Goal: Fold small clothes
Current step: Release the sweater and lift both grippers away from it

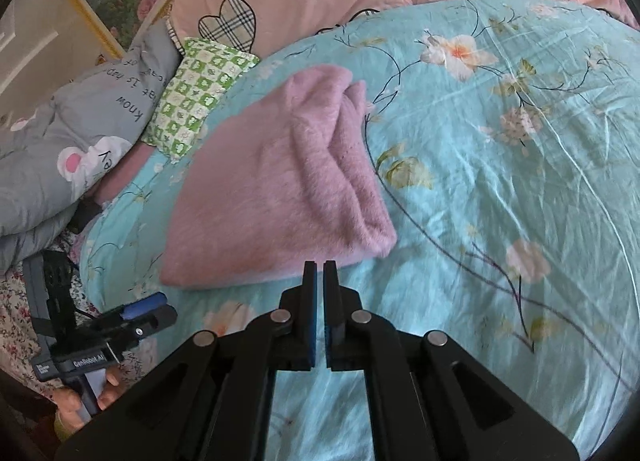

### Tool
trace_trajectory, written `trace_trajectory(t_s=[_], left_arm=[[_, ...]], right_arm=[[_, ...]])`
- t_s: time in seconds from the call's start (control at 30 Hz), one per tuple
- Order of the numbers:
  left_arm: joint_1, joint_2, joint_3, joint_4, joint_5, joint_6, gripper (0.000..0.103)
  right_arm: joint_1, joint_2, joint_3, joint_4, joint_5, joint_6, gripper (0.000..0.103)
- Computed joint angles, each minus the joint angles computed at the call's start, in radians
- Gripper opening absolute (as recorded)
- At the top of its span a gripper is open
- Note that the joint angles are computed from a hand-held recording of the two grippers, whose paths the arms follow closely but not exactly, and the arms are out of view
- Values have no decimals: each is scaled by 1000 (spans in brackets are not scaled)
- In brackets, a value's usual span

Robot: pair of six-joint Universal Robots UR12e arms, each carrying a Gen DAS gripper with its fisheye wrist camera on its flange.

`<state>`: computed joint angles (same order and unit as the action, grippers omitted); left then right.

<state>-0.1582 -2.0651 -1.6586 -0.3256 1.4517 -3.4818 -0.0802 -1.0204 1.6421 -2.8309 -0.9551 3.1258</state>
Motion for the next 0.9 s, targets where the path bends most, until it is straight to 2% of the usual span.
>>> trace_trajectory(t_s=[0.23, 0.47, 0.6, 0.9], left_arm=[[-14, 45, -76, 50, 21, -9, 80], [-27, 61, -93, 64, 23, 8, 81], [-39, 67, -92, 75, 57, 33, 81], [-62, 84, -101, 89, 154, 62, 83]], right_arm=[[2, -32, 62, -34, 3, -44, 4], [-1, -57, 122, -106, 7, -56, 4], [5, -70, 147, -121, -33, -79, 4], [-3, -92, 190, -164, -16, -66, 4]])
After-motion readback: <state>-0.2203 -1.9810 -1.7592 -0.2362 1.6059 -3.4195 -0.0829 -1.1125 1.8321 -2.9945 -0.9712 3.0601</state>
